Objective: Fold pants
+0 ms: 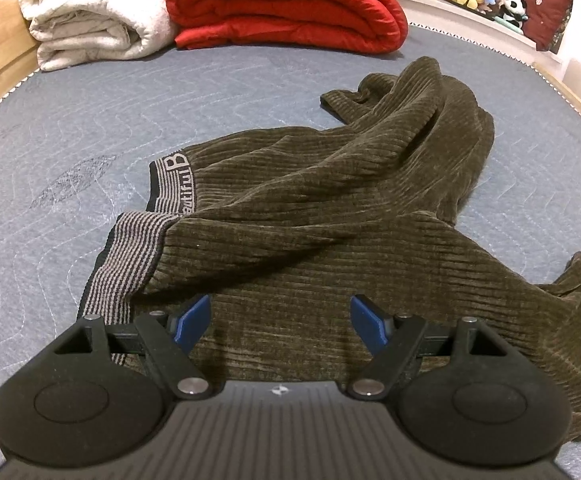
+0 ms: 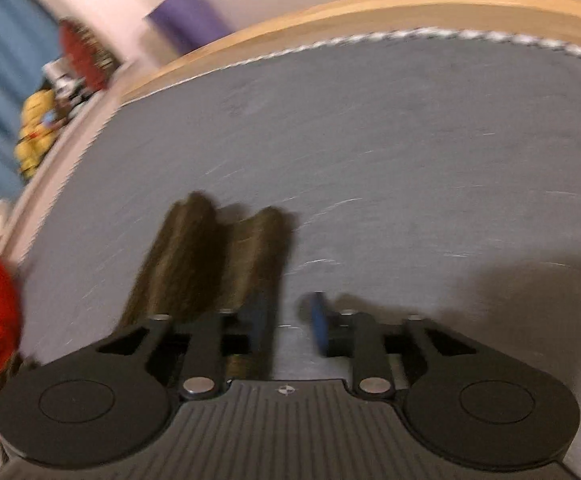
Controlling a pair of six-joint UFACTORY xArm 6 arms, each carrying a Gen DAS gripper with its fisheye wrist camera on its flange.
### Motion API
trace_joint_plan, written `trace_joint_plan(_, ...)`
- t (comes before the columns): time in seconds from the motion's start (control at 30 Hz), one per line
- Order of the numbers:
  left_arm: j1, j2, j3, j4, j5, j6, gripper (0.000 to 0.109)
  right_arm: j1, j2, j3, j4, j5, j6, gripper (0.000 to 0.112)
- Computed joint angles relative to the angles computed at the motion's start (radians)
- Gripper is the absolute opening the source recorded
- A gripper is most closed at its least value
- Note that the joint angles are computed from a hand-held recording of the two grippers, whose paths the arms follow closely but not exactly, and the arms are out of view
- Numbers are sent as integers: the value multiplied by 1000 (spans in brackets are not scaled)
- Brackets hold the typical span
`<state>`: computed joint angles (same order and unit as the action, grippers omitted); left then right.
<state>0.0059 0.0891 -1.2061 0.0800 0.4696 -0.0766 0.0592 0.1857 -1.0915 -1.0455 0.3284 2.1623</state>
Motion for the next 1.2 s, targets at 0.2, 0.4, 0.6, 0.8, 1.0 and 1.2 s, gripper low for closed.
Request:
trace_joint_plan(0.2,10,-5,3,-2,-2,-4,82,-35,128,-111,-2,-92,-93,44)
trace_joint_plan(0.4,27,-11,-4,-33,1,11,82,37,104,-153,-15,124,-68,4)
trace_joint_plan(0.6,57,-15,-24,-82,3,19,82,175,1,-166,-49,667,42,0)
trace_joint_plan(0.8,107,0,-54,-177,46,72,81,95,21,-149,65,377,-28,4)
trace_joint_plan(1.0,188,60,-147,-475,167,376,8,154,160,-346,-82,57,-307,10)
trace_joint_plan(1.2,278,135,-241,-686,293,593,8,248,322,-519,116,-234,-935,11)
